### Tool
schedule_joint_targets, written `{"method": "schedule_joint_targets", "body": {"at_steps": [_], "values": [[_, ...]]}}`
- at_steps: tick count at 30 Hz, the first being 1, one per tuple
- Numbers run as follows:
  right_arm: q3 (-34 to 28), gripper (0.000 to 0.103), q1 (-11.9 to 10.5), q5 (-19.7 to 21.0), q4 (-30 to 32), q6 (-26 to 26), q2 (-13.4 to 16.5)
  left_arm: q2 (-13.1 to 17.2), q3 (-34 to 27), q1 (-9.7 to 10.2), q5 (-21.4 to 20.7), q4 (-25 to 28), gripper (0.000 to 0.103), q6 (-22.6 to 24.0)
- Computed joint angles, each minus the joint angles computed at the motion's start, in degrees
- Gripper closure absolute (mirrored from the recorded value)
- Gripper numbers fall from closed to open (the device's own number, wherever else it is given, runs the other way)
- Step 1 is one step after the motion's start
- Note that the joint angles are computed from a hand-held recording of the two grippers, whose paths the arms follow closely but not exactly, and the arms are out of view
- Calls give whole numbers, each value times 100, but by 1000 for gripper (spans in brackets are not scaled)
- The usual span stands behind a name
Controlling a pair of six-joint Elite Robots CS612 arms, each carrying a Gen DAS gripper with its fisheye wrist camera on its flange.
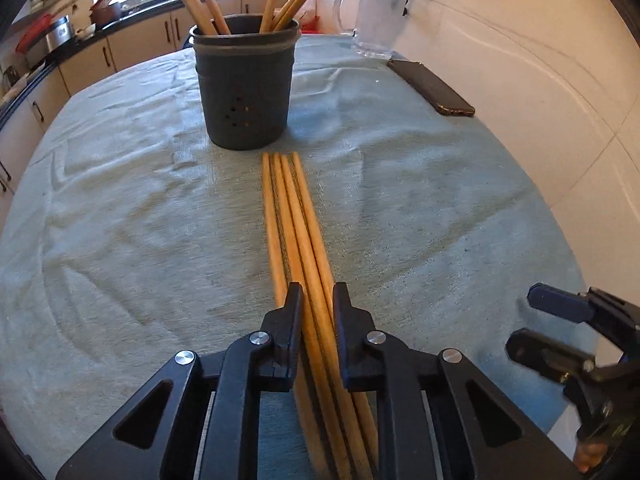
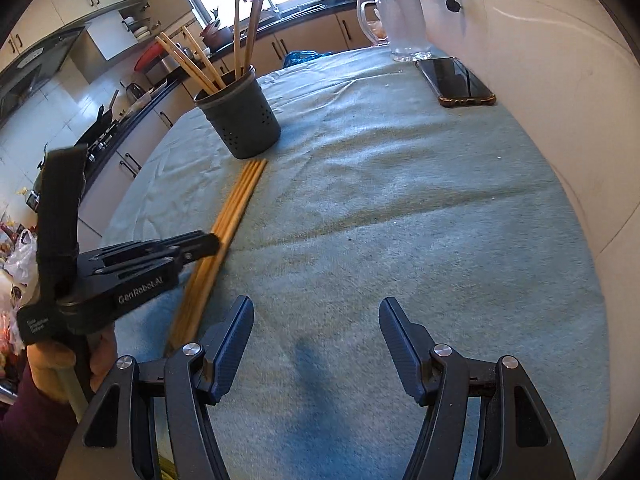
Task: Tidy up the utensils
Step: 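Close the left gripper on a chopstick while the right gripper grasps another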
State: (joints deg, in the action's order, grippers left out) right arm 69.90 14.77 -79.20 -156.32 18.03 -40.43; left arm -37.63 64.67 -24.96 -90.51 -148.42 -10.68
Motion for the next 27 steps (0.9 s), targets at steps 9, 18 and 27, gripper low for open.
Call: {"method": "schedule_joint_targets", "body": {"at_steps": [9,18,27], "values": [[-291,33,38,21,302,-78,172,-9,177,421,-708,-290,90,-977],[-1243,51,227,166,898,-483,655,-94,297,424,-367,-260,90,-772],[-2284,69,422,-402,1560,-814,1192,-312,526,357,-42,-449,90,-493]]}}
